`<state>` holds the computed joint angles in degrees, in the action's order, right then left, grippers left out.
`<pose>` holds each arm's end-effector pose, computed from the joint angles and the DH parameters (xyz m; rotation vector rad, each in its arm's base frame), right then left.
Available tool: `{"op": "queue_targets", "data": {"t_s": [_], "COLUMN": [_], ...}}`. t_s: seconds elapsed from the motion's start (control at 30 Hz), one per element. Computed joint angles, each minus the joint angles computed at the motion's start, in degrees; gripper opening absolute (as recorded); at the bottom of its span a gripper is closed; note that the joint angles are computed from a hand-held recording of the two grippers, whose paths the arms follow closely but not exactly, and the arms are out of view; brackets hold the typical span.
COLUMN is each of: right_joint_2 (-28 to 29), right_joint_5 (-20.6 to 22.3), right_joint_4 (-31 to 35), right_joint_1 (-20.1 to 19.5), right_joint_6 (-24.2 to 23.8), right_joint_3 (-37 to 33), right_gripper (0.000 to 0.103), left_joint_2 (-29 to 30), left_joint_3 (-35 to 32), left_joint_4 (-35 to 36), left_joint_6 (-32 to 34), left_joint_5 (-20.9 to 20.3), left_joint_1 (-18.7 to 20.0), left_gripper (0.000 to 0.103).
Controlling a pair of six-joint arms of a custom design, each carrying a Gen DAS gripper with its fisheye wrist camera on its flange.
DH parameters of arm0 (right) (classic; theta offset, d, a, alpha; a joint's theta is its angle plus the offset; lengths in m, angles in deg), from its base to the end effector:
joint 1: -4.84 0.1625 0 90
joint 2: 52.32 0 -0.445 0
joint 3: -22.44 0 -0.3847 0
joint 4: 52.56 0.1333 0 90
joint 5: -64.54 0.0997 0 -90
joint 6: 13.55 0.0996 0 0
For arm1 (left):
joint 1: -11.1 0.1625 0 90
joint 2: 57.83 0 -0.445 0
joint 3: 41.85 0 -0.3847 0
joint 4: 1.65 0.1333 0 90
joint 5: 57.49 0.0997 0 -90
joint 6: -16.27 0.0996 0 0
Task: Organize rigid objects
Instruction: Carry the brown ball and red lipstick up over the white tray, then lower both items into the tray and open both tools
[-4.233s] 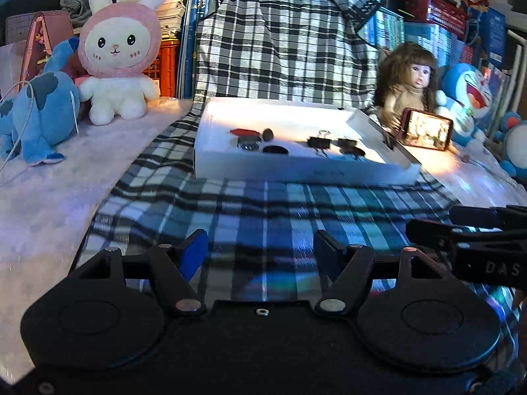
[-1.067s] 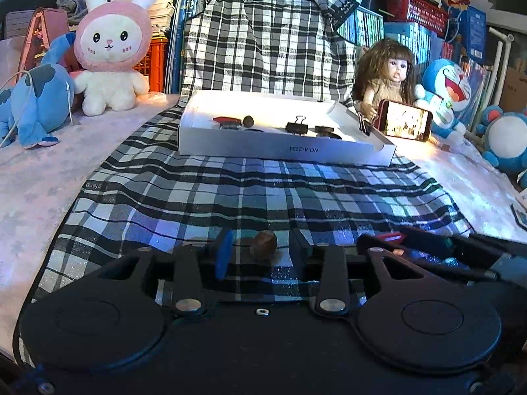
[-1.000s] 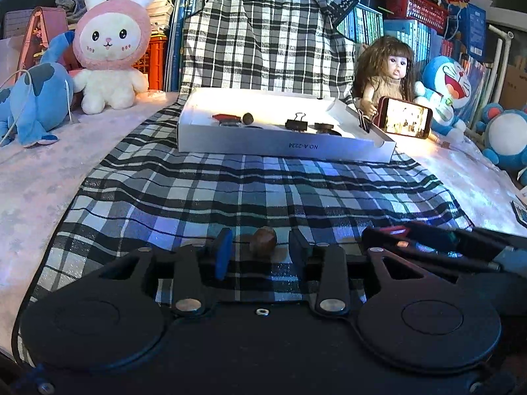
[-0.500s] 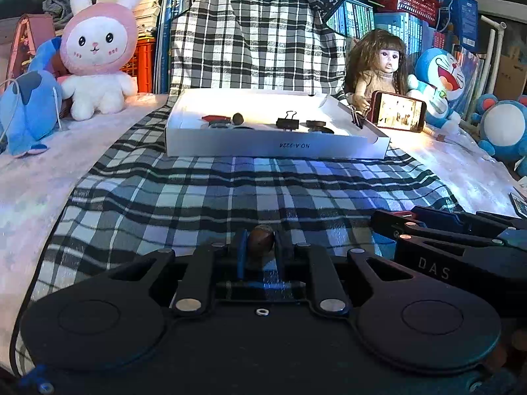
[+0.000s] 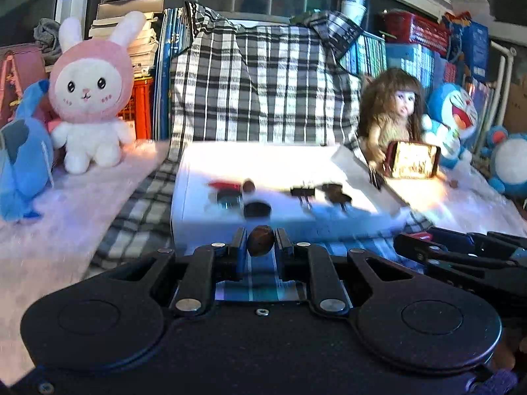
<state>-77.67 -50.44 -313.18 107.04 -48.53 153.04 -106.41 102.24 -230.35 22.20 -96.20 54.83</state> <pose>0.1789 -0.3957 0.0349 0.5940 -2.1417 1.2878 -0.1235 -0.4102 0.1361 0.6104 2.2250 -1.2174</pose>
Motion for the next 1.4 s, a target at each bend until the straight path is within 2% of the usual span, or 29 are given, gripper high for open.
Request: {"op": "queue_targets", "data": {"t_s": [0.3, 0.43, 0.57, 0.7, 0.83, 1.0, 1.4], "right_joint_2": [-5.7, -7.5, -7.9, -6.7, -4.7, -3.3, -1.0], "right_joint_5": [0.6, 0.0, 0.7, 1.0, -1.2, -1.9, -2.6], "right_joint_4": [14.5, 23.3, 31.4, 35.1, 38.2, 40.8, 41.3], "right_joint_1": [-0.4, -0.6, -1.4, -2.5, -3.0, -3.8, -3.3], "right_joint_6": [0.1, 1.6, 4.0, 6.0, 5.2, 6.2, 3.2], "right_joint_3": [-7.0, -11.9, -17.4, -21.9, -26.0, -28.2, -30.1], "right_gripper": [0.05, 0.05, 0.05, 0.05, 0.05, 0.05, 0.05], "left_joint_2": [-5.0, -4.6, -1.8, 1.6, 4.0, 5.9, 6.7], "left_joint_3": [-12.9, -20.3, -27.8, -33.0, -35.3, -36.6, -36.7], "left_joint_4": [15.9, 24.9, 29.6, 31.3, 32.2, 31.5, 31.3], "left_joint_6": [1.9, 1.0, 0.5, 1.2, 1.5, 2.1, 3.4], "left_joint_5": [-8.5, -11.0, -12.6, -12.5, -11.5, -11.1, -10.4], "left_joint_1": [8.7, 12.3, 15.5, 17.6, 18.7, 19.6, 20.0], "left_gripper": [0.017, 0.017, 0.017, 0.017, 0.017, 0.017, 0.017]}}
